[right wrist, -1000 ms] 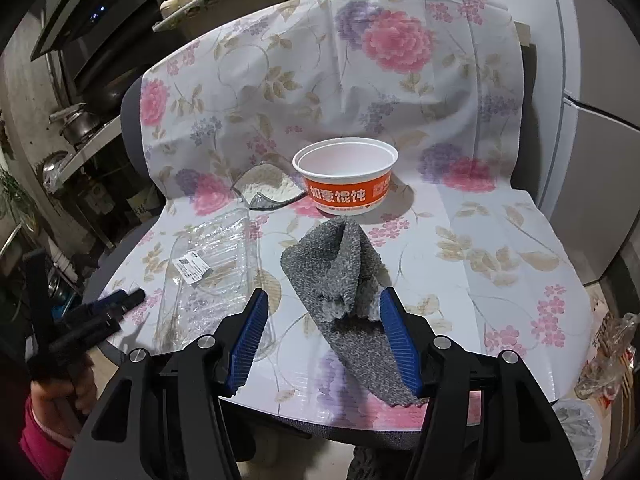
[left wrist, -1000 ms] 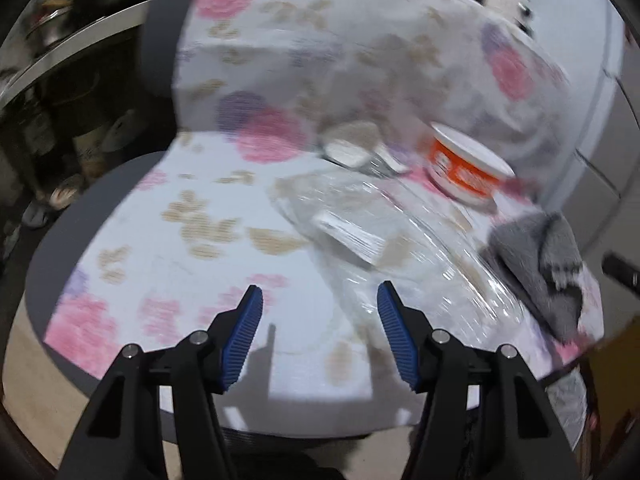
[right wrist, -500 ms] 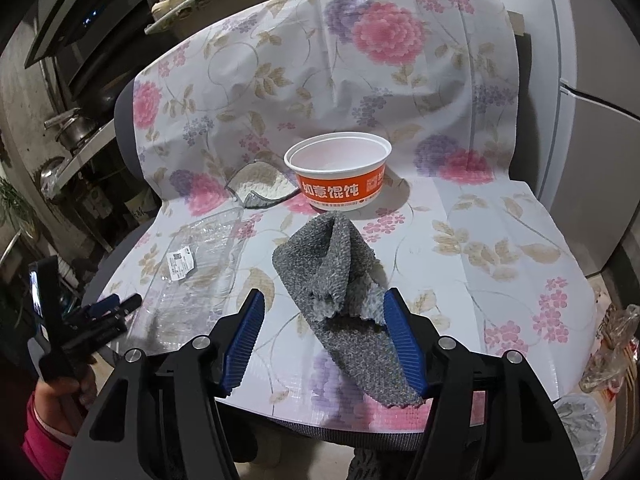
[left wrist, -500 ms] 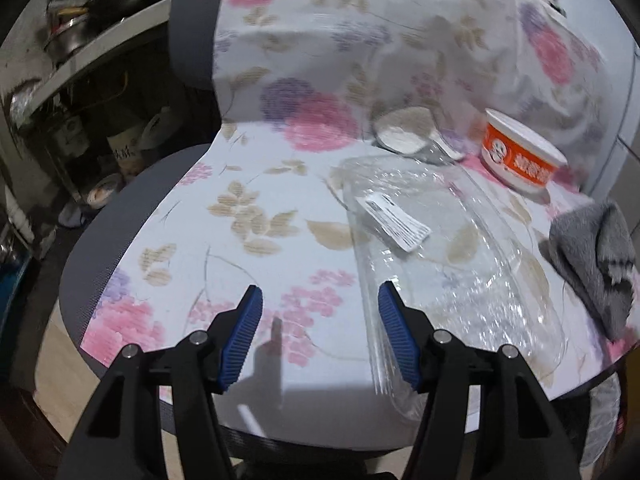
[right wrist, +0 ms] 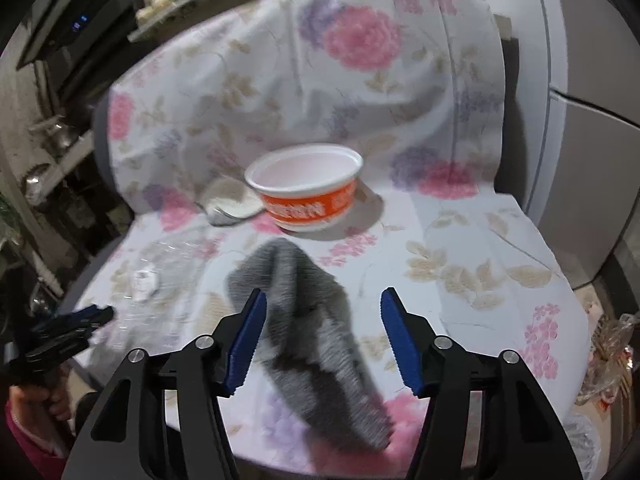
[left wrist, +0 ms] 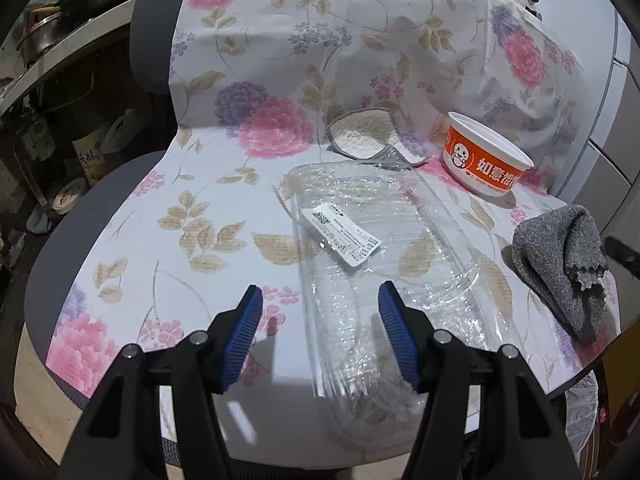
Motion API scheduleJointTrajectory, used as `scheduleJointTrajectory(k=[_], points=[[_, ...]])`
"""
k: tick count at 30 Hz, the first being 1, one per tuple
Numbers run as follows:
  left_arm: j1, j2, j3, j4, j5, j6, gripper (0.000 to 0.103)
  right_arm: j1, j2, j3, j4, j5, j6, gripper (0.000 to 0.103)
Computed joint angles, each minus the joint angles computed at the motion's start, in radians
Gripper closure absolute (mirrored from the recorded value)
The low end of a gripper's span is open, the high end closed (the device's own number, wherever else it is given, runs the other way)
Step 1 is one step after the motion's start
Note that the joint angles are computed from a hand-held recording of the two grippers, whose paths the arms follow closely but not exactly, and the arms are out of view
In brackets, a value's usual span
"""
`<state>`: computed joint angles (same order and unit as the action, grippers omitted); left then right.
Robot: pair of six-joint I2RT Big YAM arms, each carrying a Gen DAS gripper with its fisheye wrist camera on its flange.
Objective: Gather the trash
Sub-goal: 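Grasp the clear plastic tray with the left gripper while the right holds the grey cloth, then carry the tray and grey cloth over the trash bin and open both grippers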
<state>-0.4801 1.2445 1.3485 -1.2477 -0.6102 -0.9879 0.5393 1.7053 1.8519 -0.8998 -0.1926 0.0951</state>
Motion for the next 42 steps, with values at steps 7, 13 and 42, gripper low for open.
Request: scheduleJointTrajectory(k=[7,13,42], points=[[0.019,0.007,-0.019,0.041,0.079,0.046,0.044,0.010,0.191,0.184,-0.199,-0.104,-0.072,0.036],[0.049,0.021,-0.040,0.117,0.147,0.088,0.048,0.037,0.205,0.208,-0.256,-0.159,-0.118,0.055],[-0.272,0.158,0.221,0.351,-0.067,0.236,0.099,-0.117,-0.353,-0.285,0.070,0.060,0.032,0.081]])
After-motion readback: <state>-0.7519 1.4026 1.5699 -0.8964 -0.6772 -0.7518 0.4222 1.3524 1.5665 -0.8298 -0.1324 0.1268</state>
